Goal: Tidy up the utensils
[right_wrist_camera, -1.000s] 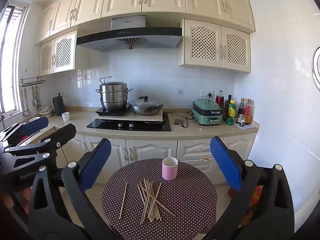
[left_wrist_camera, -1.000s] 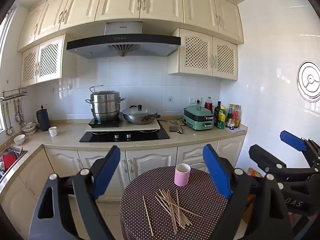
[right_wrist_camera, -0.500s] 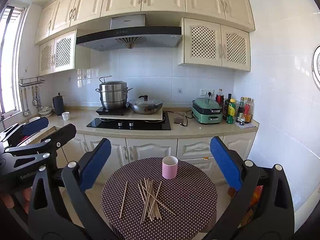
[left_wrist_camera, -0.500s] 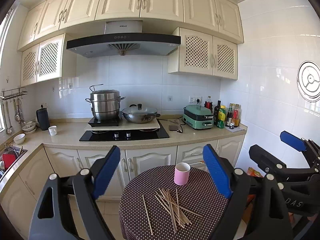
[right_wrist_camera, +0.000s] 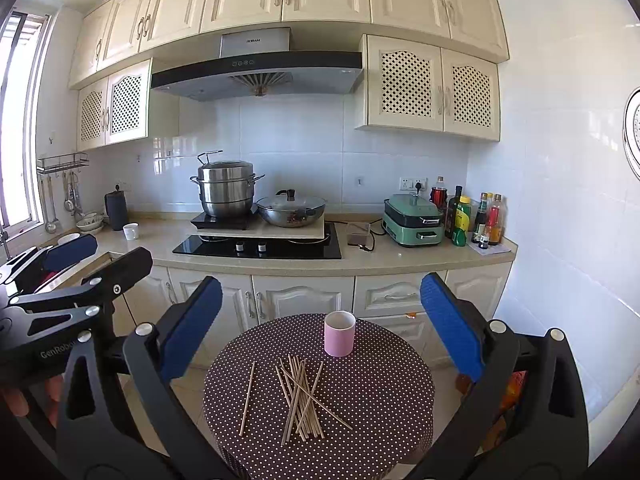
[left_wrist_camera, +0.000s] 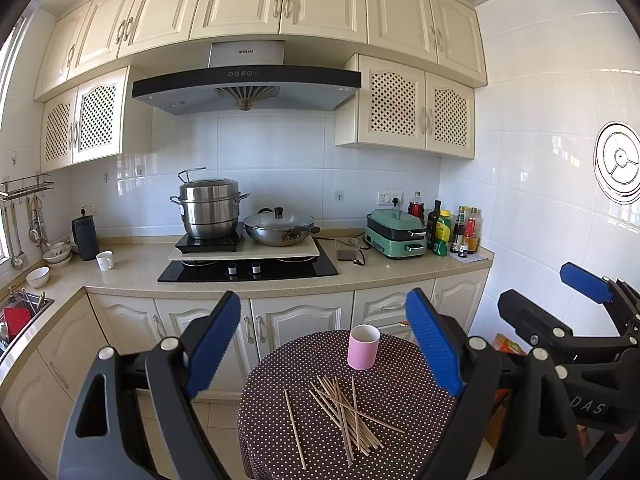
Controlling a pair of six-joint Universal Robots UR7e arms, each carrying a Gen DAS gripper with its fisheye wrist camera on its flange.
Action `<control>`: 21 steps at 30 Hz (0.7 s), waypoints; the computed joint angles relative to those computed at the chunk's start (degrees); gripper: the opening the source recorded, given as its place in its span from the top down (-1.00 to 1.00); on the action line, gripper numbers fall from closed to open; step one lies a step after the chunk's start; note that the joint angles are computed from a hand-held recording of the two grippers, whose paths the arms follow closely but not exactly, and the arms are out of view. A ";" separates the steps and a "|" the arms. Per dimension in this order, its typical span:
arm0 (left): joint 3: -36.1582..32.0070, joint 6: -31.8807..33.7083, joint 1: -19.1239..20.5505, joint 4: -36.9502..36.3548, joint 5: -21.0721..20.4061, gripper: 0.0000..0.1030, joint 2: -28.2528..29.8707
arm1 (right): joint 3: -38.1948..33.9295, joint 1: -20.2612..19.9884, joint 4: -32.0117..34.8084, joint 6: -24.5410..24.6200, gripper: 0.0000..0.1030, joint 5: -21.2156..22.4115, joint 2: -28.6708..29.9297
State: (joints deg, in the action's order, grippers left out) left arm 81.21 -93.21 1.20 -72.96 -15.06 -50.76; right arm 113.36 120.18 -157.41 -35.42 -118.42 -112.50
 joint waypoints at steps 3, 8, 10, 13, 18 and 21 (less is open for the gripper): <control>-0.06 -0.07 -0.01 0.11 -0.06 -0.61 -0.02 | 0.13 -0.04 0.00 0.03 -0.88 0.06 -0.06; -0.07 -0.14 -0.02 0.25 -0.02 -0.61 -0.05 | 0.80 -0.90 -0.19 -0.31 -0.88 0.82 -0.65; -0.39 -0.69 -0.25 0.68 -0.22 -0.61 0.34 | 0.88 -1.12 -0.13 -0.37 -0.88 1.03 -0.78; -0.41 -0.71 -0.25 0.77 -0.23 -0.61 0.32 | 0.82 -1.05 -0.02 -0.23 -0.88 0.97 -0.77; -0.37 -0.69 -0.26 0.67 -0.28 -0.61 0.32 | 0.83 -0.49 -0.44 -0.02 -0.88 0.37 -0.23; -0.09 -0.24 -0.02 0.53 -0.02 -0.61 -0.11 | 0.84 -0.38 -0.43 0.06 -0.88 0.28 -0.22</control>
State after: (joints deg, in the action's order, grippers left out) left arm 81.13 -93.45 1.18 -72.43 -15.08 -50.87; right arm 114.19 119.80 -157.84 -35.35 -118.13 -112.72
